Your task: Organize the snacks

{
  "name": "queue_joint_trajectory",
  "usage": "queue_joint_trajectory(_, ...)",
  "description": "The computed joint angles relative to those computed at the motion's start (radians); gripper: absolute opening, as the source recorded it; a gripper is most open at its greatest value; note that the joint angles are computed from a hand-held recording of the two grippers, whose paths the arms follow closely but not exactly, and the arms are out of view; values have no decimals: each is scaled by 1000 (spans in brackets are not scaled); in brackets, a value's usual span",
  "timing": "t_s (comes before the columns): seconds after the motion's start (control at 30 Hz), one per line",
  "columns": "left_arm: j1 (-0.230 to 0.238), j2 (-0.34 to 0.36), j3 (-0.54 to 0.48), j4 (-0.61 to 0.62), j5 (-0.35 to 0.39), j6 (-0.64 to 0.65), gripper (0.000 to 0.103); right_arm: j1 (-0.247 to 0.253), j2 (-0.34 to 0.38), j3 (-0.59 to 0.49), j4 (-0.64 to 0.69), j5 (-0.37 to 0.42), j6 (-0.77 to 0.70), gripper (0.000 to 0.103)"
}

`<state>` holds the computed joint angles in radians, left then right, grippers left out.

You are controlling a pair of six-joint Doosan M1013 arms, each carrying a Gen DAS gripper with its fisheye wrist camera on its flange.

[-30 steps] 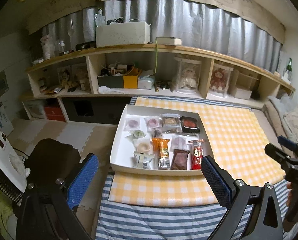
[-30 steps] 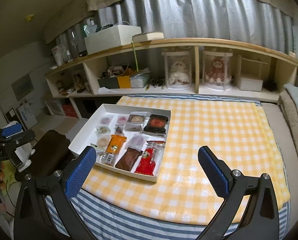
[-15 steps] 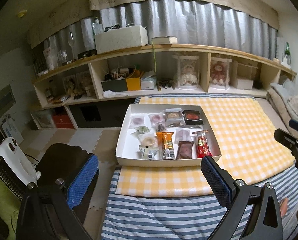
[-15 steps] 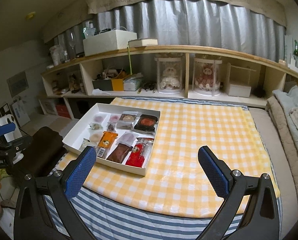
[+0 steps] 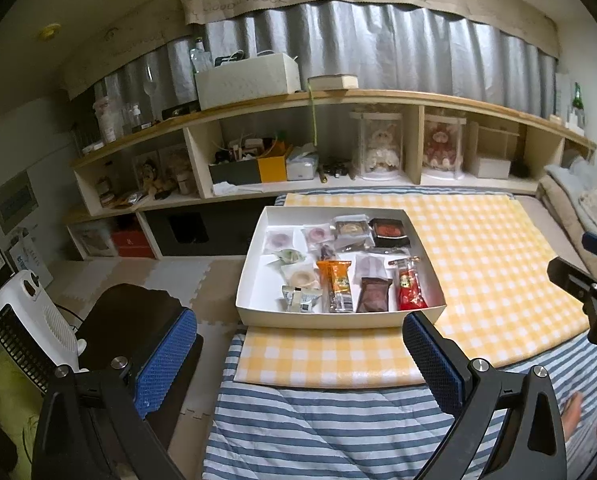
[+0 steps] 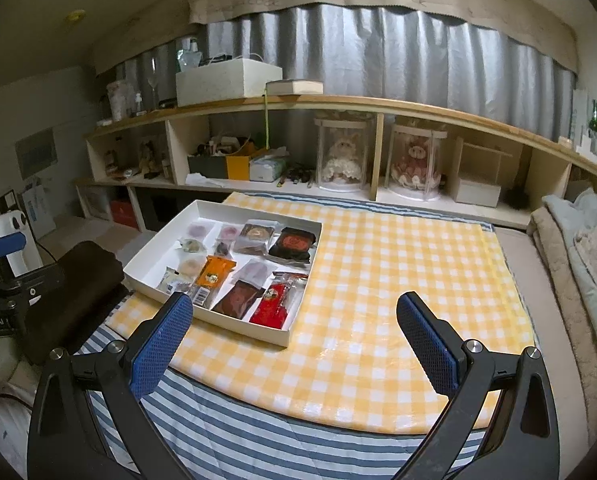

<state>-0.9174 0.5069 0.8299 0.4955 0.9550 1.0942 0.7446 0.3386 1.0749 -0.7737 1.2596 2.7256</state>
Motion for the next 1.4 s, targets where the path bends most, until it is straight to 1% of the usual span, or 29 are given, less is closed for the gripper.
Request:
queue_joint_trajectory(0.3,-5,-1,4,4,-1,-3,103,4,2,-2,-3,5,-6,103)
queue_joint_trajectory(0.53,-11,-4,10,7,4,-30,103,4,3,-5,-3,6,-8,103)
queue_joint_trajectory(1.4,-16,-5,11,11,6,-37,103,5,2,-3,-6,6,-10,103)
